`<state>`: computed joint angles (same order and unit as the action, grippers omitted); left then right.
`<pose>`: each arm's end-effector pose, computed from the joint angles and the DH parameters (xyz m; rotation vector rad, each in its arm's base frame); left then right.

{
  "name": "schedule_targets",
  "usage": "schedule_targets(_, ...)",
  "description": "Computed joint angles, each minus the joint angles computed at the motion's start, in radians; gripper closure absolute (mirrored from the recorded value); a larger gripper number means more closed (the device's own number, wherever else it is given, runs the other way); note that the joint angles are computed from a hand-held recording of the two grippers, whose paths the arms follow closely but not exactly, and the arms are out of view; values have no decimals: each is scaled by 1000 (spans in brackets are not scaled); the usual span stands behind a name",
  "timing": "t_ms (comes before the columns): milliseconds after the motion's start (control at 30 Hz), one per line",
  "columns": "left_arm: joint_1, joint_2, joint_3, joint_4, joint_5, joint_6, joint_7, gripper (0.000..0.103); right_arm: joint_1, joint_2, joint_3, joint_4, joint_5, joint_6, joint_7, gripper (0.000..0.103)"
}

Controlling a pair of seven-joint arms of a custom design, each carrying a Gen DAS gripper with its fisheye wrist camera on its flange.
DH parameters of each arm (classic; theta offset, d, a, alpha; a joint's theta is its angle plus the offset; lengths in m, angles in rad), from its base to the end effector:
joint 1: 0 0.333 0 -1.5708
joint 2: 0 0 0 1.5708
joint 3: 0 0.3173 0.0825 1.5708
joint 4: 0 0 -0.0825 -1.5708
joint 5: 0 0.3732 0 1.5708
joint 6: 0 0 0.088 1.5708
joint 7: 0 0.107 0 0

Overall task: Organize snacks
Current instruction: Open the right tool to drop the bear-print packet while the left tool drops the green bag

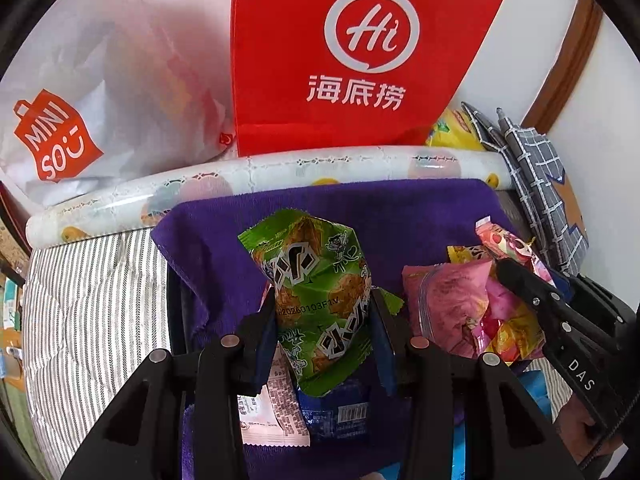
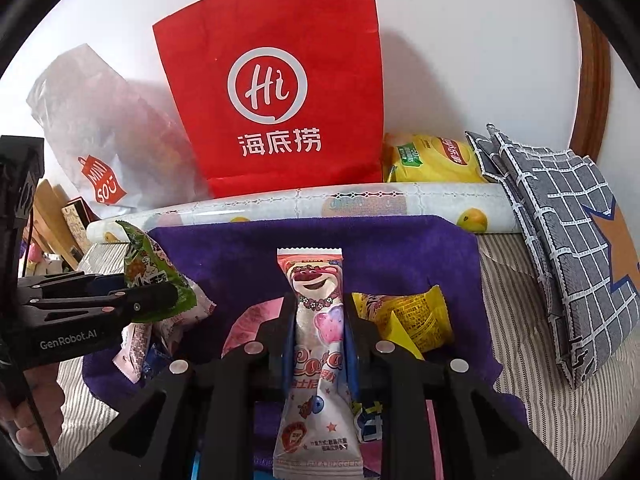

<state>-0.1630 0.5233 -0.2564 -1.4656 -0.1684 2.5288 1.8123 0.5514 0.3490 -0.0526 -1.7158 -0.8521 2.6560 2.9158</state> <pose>0.6858 -0.2605 0.4531 -1.4804 2.4419 -0.8543 0.5866 0.3483 0.4504 -1.5530 1.8734 -0.6893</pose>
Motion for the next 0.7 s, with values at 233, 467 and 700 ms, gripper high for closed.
schedule_targets(233,-13,14,12,15,27,-26,-25,61,10,4,-3,10,-16,-23,2,81)
schedule_targets(467,-15,24,11,31,33,-61,-28,61,6,4,1,10,-14,-23,-1,81)
schedule_targets(700,-19,33,13,47,40,-86,-33,61,8,1,-2,6,-33,-19,14,81)
